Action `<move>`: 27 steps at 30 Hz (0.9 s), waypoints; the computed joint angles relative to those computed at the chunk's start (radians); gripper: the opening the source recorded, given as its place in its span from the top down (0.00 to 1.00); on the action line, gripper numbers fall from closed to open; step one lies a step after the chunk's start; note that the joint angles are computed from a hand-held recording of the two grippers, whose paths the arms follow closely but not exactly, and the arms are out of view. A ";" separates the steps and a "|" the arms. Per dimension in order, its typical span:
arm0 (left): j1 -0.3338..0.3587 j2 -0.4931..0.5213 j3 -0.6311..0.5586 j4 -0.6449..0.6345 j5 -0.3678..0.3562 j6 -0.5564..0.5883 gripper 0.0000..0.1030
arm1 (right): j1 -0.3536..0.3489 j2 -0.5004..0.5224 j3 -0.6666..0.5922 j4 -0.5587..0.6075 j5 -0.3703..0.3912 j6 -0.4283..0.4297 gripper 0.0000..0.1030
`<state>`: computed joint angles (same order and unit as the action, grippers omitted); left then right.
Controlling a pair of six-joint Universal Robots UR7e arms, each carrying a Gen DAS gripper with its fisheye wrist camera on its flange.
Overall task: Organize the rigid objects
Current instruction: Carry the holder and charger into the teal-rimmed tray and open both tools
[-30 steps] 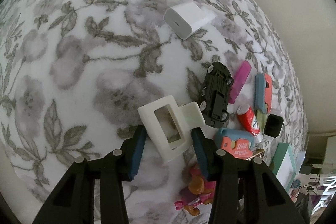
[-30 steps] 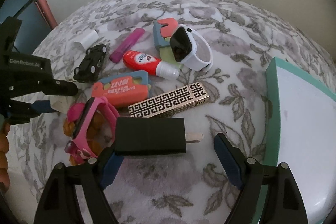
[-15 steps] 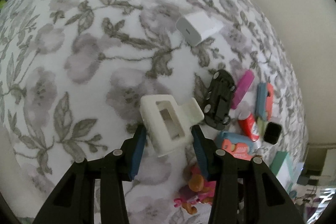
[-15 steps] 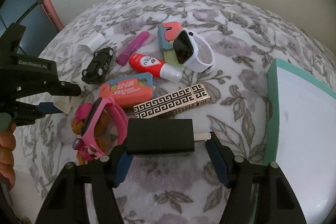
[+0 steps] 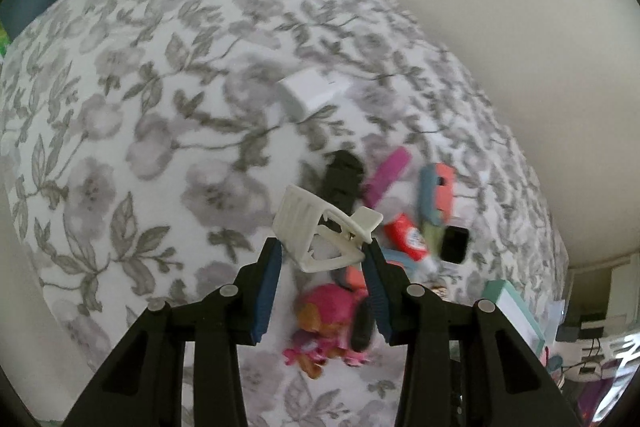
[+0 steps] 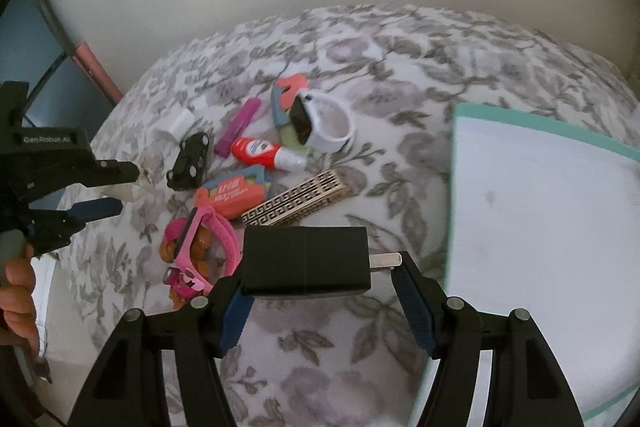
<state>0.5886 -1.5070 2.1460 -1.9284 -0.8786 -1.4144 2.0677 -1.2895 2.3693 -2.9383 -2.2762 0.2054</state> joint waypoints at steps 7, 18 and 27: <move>-0.105 0.058 -0.022 0.007 0.003 0.031 0.58 | 0.018 -0.141 -0.002 0.119 -0.071 0.049 0.33; -0.170 0.292 -0.062 -0.195 -0.157 0.286 0.58 | -0.122 -0.395 0.028 0.311 -0.105 0.146 0.33; -0.182 0.446 -0.117 -0.313 -0.217 0.474 0.58 | -0.244 -0.557 0.066 0.273 -0.057 0.099 0.33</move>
